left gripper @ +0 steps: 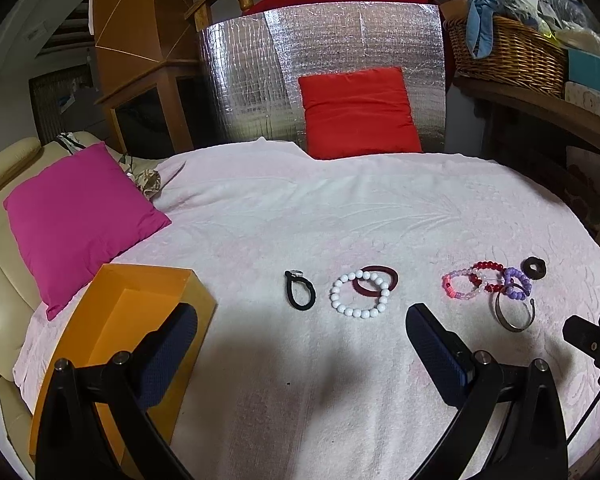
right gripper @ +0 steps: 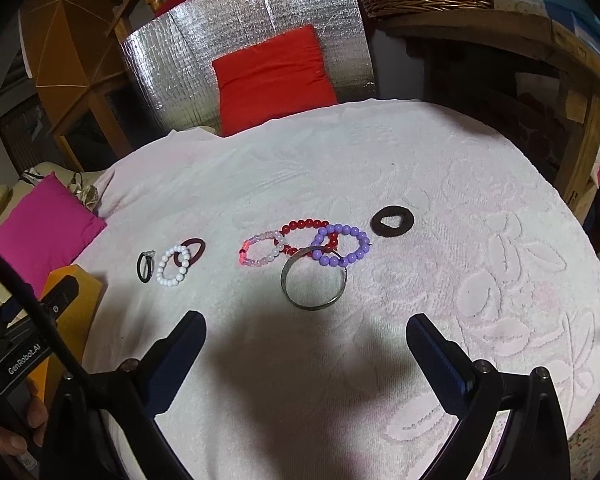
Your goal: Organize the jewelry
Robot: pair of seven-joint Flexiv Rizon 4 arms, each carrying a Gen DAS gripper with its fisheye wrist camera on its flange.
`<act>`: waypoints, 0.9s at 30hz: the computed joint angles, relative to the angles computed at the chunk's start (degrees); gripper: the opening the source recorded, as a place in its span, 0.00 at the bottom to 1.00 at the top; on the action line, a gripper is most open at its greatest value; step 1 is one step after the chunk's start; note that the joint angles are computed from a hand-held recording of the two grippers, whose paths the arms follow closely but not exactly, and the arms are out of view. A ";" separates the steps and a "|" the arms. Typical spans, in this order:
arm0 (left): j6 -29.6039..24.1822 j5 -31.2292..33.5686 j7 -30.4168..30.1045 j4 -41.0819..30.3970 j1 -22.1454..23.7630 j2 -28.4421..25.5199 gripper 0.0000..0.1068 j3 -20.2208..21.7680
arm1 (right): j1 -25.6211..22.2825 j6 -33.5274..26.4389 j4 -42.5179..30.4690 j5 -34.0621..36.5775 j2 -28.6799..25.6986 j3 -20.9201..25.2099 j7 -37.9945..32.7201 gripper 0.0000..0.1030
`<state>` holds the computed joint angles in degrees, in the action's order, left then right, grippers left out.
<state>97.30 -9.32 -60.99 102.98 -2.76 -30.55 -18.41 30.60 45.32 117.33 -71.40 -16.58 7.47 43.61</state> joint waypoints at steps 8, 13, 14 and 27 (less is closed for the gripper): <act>-6.23 -1.11 2.79 -3.99 -0.22 -2.08 0.96 1.02 | -1.55 4.02 0.64 -2.35 -0.85 -0.85 0.45 0.89; -12.14 -3.95 3.60 -8.95 -2.08 -4.94 0.96 4.60 | -3.42 8.72 -0.18 -1.73 -3.20 -2.08 -2.90 0.72; -12.61 -4.50 4.06 -9.38 -1.86 -5.36 0.96 4.38 | -3.90 9.98 -0.29 -0.92 -3.67 -2.32 -3.32 0.71; -21.76 -6.68 6.35 -18.95 -5.78 -11.96 0.96 6.95 | -1.30 7.47 -6.47 13.22 -9.98 -5.39 -15.19 0.69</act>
<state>75.54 -16.00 -54.64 84.02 -8.54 -42.52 -11.46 29.30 52.79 110.86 -58.18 -26.56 2.08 28.42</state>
